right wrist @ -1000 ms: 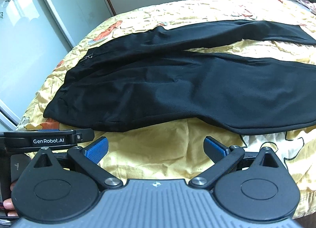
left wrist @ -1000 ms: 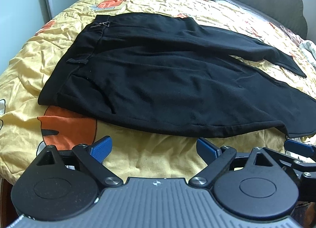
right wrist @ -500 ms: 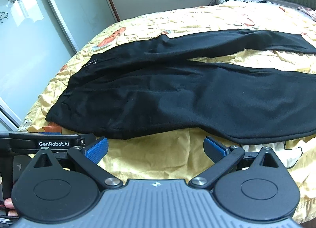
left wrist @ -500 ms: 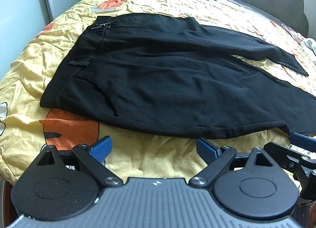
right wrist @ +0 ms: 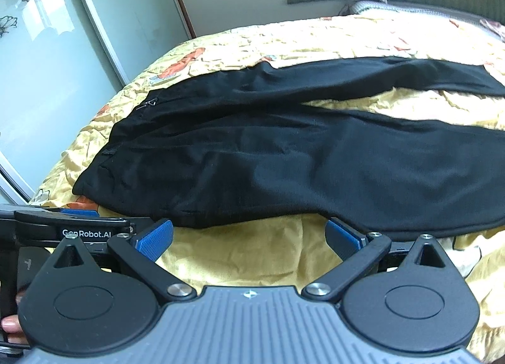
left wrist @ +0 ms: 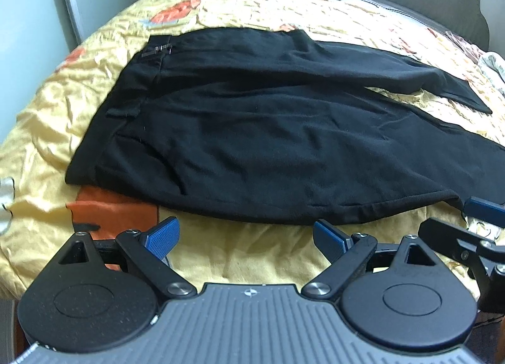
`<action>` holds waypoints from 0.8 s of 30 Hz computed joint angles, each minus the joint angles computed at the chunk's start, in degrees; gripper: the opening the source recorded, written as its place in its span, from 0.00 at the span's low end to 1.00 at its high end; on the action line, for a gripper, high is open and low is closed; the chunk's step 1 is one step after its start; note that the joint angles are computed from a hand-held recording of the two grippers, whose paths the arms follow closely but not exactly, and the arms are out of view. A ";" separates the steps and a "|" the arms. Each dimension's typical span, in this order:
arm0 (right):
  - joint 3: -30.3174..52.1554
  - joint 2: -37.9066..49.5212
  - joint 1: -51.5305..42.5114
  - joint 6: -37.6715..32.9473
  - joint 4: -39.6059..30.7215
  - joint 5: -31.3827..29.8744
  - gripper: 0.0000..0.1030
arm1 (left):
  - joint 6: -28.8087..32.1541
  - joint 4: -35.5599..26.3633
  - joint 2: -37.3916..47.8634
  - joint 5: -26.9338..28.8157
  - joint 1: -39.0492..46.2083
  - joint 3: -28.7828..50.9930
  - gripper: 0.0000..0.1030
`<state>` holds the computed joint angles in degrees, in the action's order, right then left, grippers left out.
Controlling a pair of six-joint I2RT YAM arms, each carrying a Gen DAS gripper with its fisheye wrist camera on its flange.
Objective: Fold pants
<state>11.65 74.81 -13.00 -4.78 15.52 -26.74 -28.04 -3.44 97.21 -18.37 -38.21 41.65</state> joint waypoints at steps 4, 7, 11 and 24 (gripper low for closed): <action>-0.04 1.03 -0.49 -3.73 4.29 -2.48 1.00 | 3.47 0.72 -0.28 -2.24 -0.19 0.64 0.90; 0.16 2.91 -1.20 -10.32 10.84 -7.15 1.00 | 5.71 1.40 -0.33 -3.67 1.03 1.67 0.90; 5.41 8.57 1.94 -21.60 14.58 -6.16 1.00 | 6.98 1.67 0.17 -1.43 4.92 3.98 0.91; 67.97 50.33 11.97 -29.43 -20.49 -7.45 1.00 | 7.82 -2.98 9.02 2.59 16.07 17.19 0.91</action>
